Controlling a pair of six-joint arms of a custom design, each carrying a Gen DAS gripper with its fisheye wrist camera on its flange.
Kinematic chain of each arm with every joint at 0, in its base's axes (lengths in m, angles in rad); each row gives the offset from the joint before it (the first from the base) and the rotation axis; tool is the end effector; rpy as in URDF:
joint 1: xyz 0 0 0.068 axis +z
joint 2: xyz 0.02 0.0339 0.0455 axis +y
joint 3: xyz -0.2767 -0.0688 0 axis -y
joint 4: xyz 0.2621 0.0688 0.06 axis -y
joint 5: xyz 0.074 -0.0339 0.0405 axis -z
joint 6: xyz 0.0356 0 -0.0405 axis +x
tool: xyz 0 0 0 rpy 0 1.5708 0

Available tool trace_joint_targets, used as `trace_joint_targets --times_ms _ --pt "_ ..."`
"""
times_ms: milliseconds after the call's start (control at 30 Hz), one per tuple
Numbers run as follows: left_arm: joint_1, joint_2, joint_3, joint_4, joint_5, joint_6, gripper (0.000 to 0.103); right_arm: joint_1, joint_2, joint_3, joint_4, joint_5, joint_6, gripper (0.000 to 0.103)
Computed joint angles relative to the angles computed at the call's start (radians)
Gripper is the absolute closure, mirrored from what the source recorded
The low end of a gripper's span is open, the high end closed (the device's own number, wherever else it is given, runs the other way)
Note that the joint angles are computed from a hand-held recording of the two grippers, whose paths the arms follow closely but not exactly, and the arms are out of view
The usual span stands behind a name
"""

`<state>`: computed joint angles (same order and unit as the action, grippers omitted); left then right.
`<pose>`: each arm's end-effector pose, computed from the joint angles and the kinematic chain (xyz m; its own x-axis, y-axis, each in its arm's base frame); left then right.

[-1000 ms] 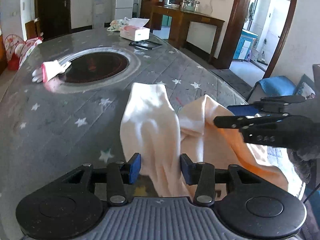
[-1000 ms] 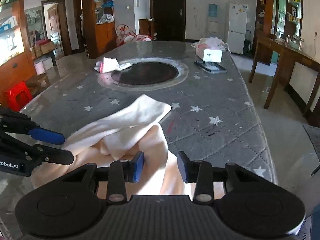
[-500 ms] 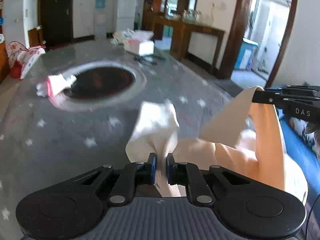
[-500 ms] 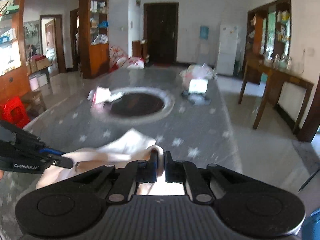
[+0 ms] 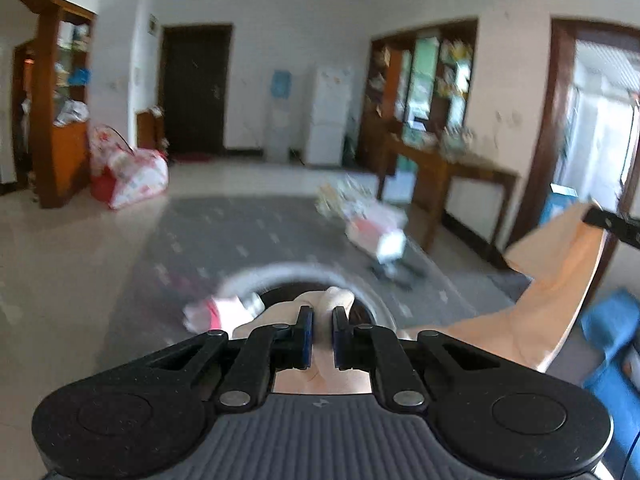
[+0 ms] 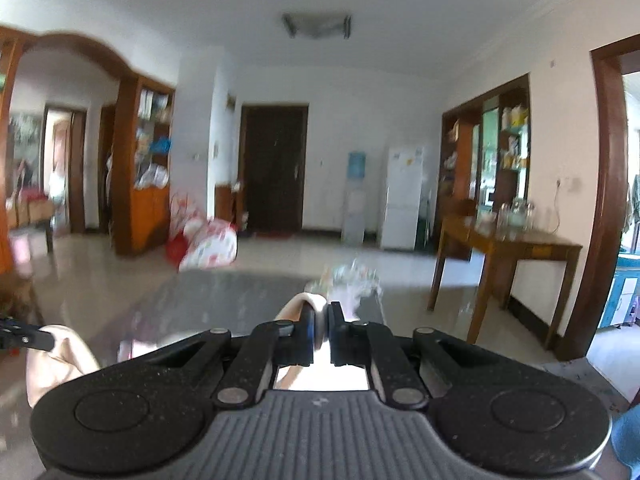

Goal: Fold clothes
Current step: 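Lift the sweatshirt with both grippers and shake it open in the air, then lay the sweatshirt flat on the table and open both grippers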

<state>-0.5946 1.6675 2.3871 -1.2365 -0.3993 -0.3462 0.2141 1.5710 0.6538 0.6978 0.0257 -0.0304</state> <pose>0.2539 -0.1550 0.5540 -0.4652 -0.0628 -0.8830 0.0832 0.9900 -0.1143 0.3266 0.0701 0.1947 -0.2069 -0.0761 -0.9754 -0.1943 0.9803 -0.0353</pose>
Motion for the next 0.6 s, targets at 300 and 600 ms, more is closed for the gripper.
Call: trace_joint_targets --times_ms 300,600 --pt "0.082 -0.105 0.047 -0.167 0.079 0.013 0.092 -0.035 -0.098 -0.047 -0.068 -0.087 -0.034 0.098" --pt "-0.028 -0.500 -0.619 -0.241 0.161 -0.144 0.092 -0.013 -0.126 -0.265 -0.207 -0.120 -0.192 0.097"
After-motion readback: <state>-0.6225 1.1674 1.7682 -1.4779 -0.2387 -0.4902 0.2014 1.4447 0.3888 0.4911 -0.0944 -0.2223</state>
